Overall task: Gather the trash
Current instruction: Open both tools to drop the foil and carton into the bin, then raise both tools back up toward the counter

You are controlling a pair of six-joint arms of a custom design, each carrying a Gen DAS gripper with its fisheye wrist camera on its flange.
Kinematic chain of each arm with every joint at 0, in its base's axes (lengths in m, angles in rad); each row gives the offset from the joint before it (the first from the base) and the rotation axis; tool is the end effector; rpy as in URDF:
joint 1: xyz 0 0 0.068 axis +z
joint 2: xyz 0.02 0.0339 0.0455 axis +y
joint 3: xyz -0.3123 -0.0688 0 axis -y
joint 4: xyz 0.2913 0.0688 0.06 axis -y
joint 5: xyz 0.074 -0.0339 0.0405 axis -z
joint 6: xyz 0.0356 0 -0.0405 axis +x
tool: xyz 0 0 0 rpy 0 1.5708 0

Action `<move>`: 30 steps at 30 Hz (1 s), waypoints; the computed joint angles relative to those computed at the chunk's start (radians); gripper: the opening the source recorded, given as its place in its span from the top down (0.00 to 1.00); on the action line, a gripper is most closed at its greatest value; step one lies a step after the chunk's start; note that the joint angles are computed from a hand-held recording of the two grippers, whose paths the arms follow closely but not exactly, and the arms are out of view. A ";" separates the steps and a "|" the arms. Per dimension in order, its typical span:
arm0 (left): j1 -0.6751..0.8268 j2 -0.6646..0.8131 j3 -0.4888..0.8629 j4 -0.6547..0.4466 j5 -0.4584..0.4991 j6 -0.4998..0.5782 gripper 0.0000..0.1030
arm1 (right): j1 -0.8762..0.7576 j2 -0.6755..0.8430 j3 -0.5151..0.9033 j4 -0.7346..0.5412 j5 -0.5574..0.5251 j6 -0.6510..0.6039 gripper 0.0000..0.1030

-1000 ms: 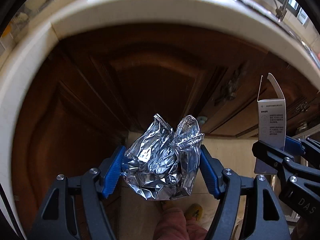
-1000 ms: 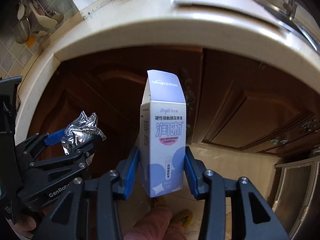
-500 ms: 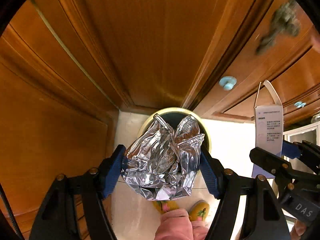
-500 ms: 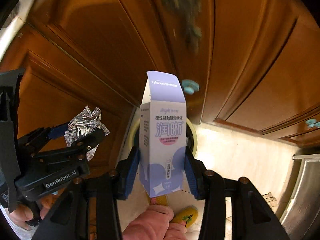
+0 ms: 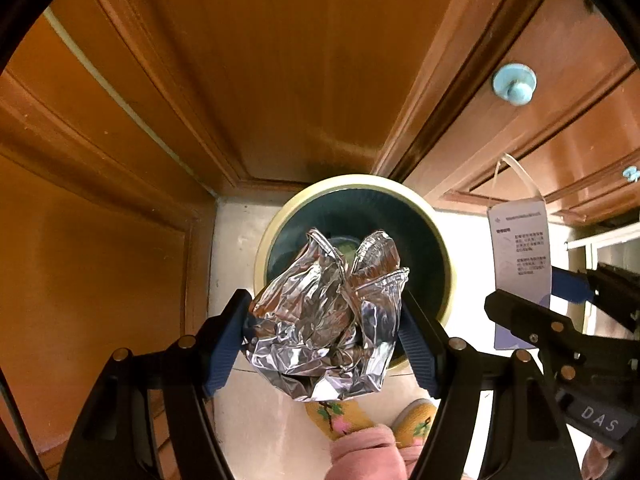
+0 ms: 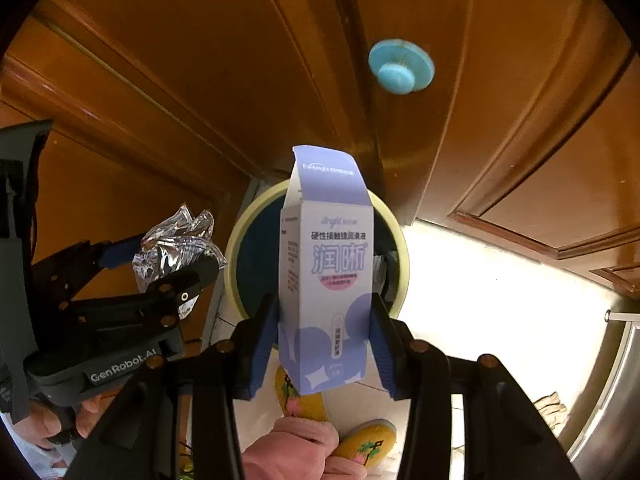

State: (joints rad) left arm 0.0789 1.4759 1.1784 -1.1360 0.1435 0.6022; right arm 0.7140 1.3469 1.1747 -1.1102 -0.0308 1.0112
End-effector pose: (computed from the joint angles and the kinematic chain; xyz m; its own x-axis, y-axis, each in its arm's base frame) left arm 0.3009 0.0187 0.2882 -0.8469 0.4954 -0.1930 0.5112 0.8586 -0.0392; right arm 0.2102 0.1836 0.3221 -0.9449 0.3020 -0.1260 0.2630 0.9300 0.2567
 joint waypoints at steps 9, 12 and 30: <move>-0.017 0.041 -0.016 0.012 -0.028 0.017 0.14 | -0.026 0.008 -0.037 0.057 -0.018 -0.008 0.54; -0.007 0.047 -0.022 0.030 -0.026 0.027 0.07 | -0.034 -0.001 -0.047 0.066 -0.017 -0.004 0.49; -0.004 0.027 0.028 -0.013 -0.011 0.075 0.04 | -0.028 -0.013 -0.002 -0.012 0.003 0.043 0.48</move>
State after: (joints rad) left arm 0.0750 1.5028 1.2069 -1.1490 0.1325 0.6774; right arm 0.6858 1.3338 1.1731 -1.1219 -0.0278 1.0547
